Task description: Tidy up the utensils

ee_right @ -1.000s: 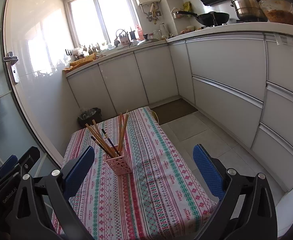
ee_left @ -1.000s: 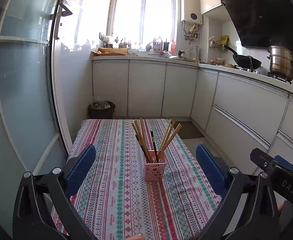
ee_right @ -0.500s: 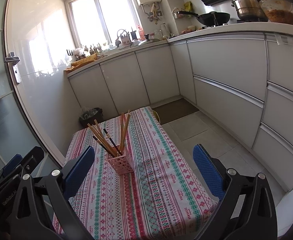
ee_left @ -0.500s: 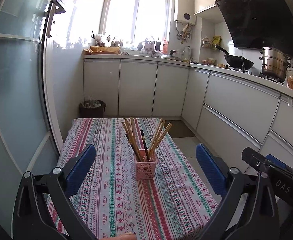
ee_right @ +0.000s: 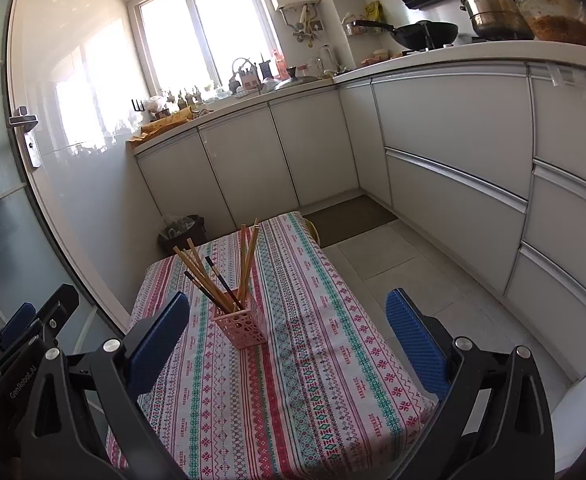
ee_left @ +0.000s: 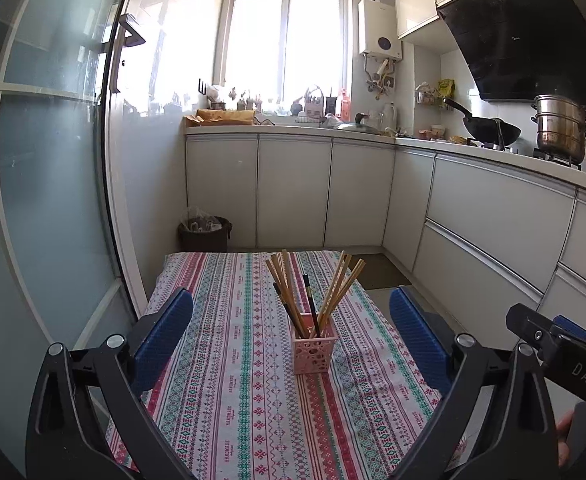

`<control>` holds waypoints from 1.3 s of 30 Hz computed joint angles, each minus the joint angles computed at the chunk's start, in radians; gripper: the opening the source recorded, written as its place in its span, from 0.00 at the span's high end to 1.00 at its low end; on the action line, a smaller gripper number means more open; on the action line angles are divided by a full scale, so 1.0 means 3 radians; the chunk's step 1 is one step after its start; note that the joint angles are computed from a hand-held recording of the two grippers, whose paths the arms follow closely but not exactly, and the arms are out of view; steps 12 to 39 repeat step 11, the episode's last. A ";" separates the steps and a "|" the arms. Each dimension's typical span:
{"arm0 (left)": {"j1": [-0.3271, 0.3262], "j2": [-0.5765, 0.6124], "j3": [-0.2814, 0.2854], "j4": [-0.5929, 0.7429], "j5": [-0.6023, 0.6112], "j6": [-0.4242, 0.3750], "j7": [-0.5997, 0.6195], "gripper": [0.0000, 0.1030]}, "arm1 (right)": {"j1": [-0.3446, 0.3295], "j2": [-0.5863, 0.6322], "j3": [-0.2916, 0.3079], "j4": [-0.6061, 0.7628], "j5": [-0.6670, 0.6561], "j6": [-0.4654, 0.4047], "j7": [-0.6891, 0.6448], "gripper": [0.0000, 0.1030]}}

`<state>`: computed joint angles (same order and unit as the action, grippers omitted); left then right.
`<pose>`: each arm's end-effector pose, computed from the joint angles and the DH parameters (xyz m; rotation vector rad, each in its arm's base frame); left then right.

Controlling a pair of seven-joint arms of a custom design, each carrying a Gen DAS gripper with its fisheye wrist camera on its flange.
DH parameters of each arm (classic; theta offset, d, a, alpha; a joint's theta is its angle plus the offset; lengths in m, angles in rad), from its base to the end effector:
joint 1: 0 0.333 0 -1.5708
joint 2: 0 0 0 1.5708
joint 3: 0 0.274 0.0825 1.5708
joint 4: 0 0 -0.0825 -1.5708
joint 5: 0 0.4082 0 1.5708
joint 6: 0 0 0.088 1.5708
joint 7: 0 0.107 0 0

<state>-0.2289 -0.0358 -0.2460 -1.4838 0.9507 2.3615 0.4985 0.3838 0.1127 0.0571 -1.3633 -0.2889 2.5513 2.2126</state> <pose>0.5420 -0.2710 0.7506 -1.5715 1.2583 -0.9582 0.5850 0.2771 0.7429 -1.4376 1.5269 -0.6056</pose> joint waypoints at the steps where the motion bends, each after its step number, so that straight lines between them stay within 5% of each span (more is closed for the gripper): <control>1: 0.0000 -0.0006 0.0001 -0.0005 0.0002 0.0023 -0.0003 0.09 | -0.0001 0.0001 -0.0001 0.0001 0.0004 0.0001 -0.0001 0.07; 11: -0.0044 0.0052 -0.0008 0.0098 -0.0012 -0.0169 0.0013 0.07 | -0.0012 -0.0020 0.0002 -0.0040 0.0019 0.0060 0.0021 0.07; 39: -0.0044 0.0052 -0.0008 0.0098 -0.0012 -0.0169 0.0013 0.07 | -0.0012 -0.0020 0.0002 -0.0040 0.0019 0.0060 0.0021 0.07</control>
